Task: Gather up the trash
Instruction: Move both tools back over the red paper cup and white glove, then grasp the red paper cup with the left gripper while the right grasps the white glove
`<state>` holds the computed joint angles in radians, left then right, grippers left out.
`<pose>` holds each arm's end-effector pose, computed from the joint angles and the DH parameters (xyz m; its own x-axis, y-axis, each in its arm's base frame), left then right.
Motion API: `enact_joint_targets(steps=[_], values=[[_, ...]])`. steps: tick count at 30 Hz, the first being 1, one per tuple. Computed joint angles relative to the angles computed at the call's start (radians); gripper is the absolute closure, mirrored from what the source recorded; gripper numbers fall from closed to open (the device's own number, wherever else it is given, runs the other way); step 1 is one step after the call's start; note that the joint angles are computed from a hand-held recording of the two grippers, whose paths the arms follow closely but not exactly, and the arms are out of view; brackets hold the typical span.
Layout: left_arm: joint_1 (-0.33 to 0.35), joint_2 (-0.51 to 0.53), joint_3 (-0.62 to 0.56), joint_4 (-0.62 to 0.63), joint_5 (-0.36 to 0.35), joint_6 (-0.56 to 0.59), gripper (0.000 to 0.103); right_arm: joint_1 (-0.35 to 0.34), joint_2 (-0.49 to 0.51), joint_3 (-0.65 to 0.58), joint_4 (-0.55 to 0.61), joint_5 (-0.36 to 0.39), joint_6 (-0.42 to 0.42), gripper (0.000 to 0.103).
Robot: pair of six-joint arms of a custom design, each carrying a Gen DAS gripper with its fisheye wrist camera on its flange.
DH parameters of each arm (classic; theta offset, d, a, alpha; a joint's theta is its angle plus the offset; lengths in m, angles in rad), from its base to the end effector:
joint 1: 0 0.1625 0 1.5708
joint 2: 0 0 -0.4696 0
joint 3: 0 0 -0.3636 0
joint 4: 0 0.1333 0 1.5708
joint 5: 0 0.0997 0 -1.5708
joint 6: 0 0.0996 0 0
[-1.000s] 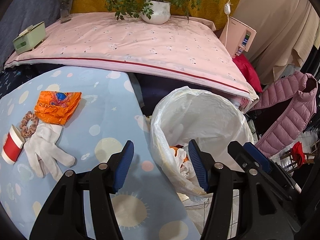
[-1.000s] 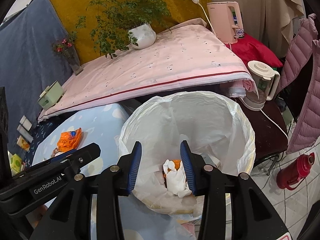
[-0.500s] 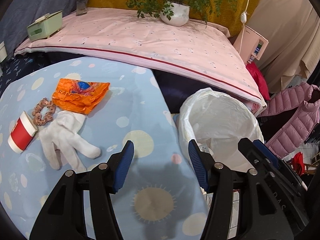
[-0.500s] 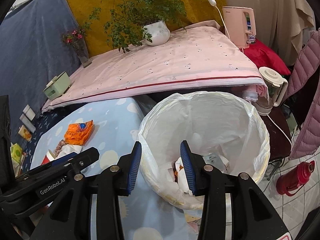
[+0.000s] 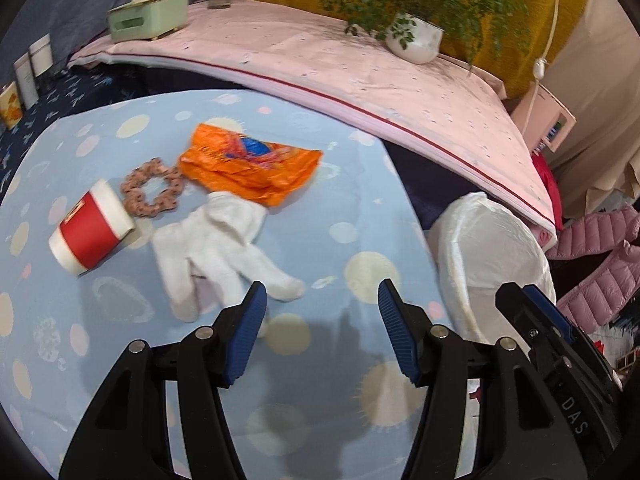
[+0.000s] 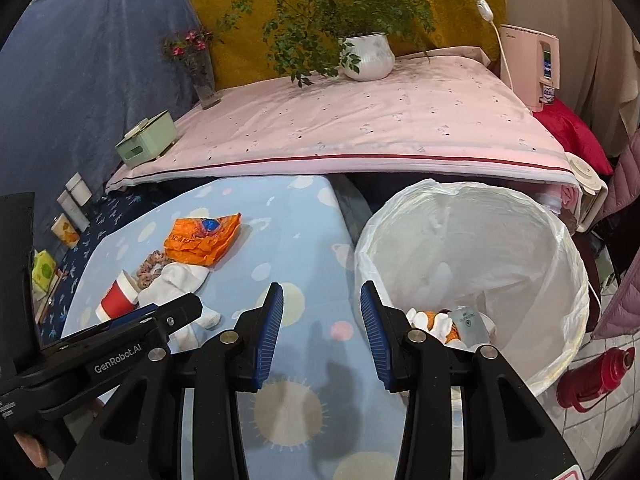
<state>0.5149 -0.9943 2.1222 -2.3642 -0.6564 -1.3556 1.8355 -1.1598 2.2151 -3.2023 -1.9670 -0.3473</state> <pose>-0.3185 -0.4240 0.1375 -0.8190 -0.3137 -0.4805 0.1031 0.7433 -0.6609 0.2225 -0.4583 0.2539 -0.8143 -0.3116 0.4897 -0.5281 0.7479 -0.4022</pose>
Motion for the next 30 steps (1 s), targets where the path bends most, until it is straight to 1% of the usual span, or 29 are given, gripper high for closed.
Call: enact_joint_targets(steps=[2, 3, 4, 5, 7, 12, 15, 17, 19, 21, 26, 27, 30], values=[[0.000, -0.027, 0.022, 0.021, 0.005, -0.033, 0.044, 0.014, 0.014, 0.002, 0.001, -0.001, -0.002, 0.063], [0.001, -0.039, 0.031, 0.036, 0.007, -0.050, 0.044, 0.022, 0.022, 0.003, -0.002, -0.001, -0.001, 0.061], [0.000, -0.055, 0.042, 0.055, 0.010, -0.072, 0.043, 0.028, 0.029, 0.005, -0.006, 0.000, 0.000, 0.056], [-0.001, -0.070, 0.051, 0.076, 0.014, -0.090, 0.042, 0.034, 0.036, 0.006, -0.007, 0.001, 0.000, 0.055], [-0.006, -0.097, 0.066, 0.132, 0.030, -0.142, 0.035, 0.047, 0.050, 0.005, -0.004, 0.000, -0.003, 0.055], [-0.014, -0.179, 0.111, 0.259, 0.054, -0.239, 0.031, 0.076, 0.091, 0.000, 0.001, 0.000, -0.003, 0.052], [-0.019, -0.224, 0.129, 0.363, 0.069, -0.308, 0.022, 0.087, 0.116, -0.005, 0.008, 0.006, 0.005, 0.048], [-0.023, -0.256, 0.143, 0.419, 0.076, -0.344, 0.018, 0.091, 0.125, -0.007, 0.011, 0.010, 0.007, 0.046], [-0.022, -0.287, 0.152, 0.483, 0.080, -0.381, 0.013, 0.099, 0.144, -0.012, 0.012, 0.012, 0.011, 0.043], [-0.016, -0.318, 0.164, 0.524, 0.087, -0.398, 0.012, 0.110, 0.169, -0.019, 0.009, 0.014, 0.013, 0.041], [0.020, -0.378, 0.199, 0.522, 0.105, -0.326, 0.011, 0.129, 0.232, -0.050, 0.026, 0.020, 0.017, 0.039], [0.029, -0.388, 0.208, 0.501, 0.110, -0.290, 0.010, 0.131, 0.241, -0.055, 0.030, 0.023, 0.018, 0.038], [0.061, -0.405, 0.241, 0.368, 0.119, -0.130, 0.010, 0.139, 0.281, -0.078, 0.044, 0.024, 0.033, 0.036]])
